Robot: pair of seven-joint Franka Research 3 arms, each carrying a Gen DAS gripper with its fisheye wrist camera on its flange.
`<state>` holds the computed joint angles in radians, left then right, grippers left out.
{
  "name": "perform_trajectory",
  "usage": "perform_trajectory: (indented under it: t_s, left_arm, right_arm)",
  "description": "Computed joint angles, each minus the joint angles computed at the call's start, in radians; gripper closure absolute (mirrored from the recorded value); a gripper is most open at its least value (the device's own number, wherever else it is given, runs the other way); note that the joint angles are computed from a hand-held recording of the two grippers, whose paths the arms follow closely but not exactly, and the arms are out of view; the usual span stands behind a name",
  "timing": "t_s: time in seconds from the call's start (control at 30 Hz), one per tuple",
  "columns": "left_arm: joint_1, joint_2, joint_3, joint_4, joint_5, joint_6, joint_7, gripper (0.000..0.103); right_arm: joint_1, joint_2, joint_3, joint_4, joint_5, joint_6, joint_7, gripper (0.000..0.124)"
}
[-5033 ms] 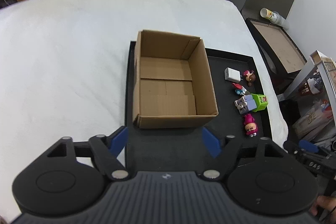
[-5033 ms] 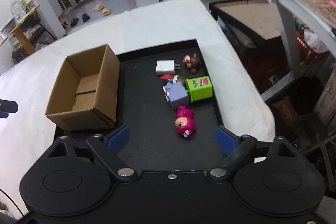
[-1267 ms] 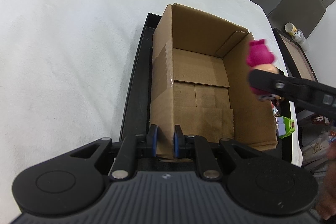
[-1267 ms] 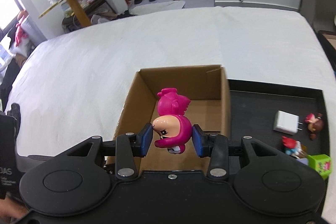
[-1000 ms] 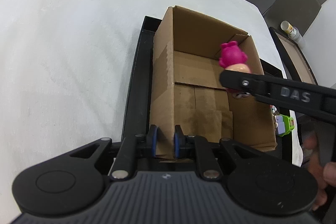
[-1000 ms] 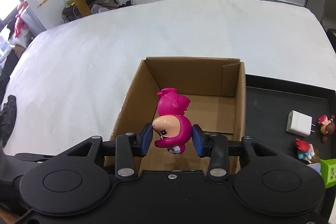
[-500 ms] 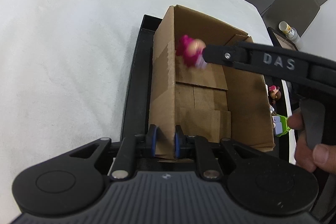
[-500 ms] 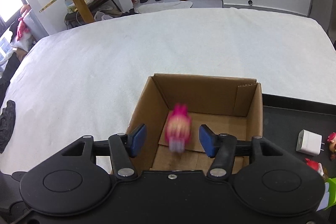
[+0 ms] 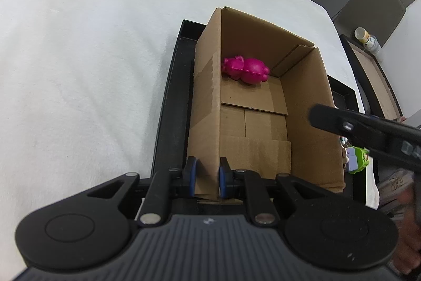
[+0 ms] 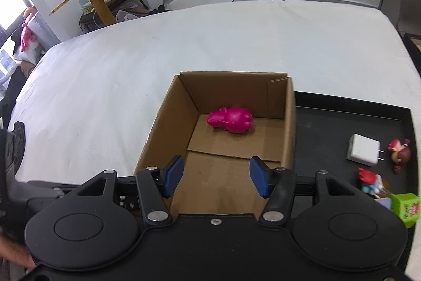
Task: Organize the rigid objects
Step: 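Open the right tool to drop the pink doll into the box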
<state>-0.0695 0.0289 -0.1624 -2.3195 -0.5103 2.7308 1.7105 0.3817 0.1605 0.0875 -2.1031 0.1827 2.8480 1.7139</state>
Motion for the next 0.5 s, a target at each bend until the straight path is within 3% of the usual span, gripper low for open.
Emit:
perform_trajectory:
  t_s: [0.17, 0.5]
  left_arm:
    - [-0.004, 0.002, -0.002, 0.001, 0.03, 0.007, -0.037, 0.087]
    - [-0.007, 0.002, -0.003, 0.0, 0.072, 0.012, -0.088, 0.087]
  right_arm:
    - [-0.013, -0.078, -0.004, -0.066, -0.005, 0.008, -0.016, 0.062]
    - [-0.073, -0.206, -0.007, -0.201, -0.108, -0.004, 0.078, 0.06]
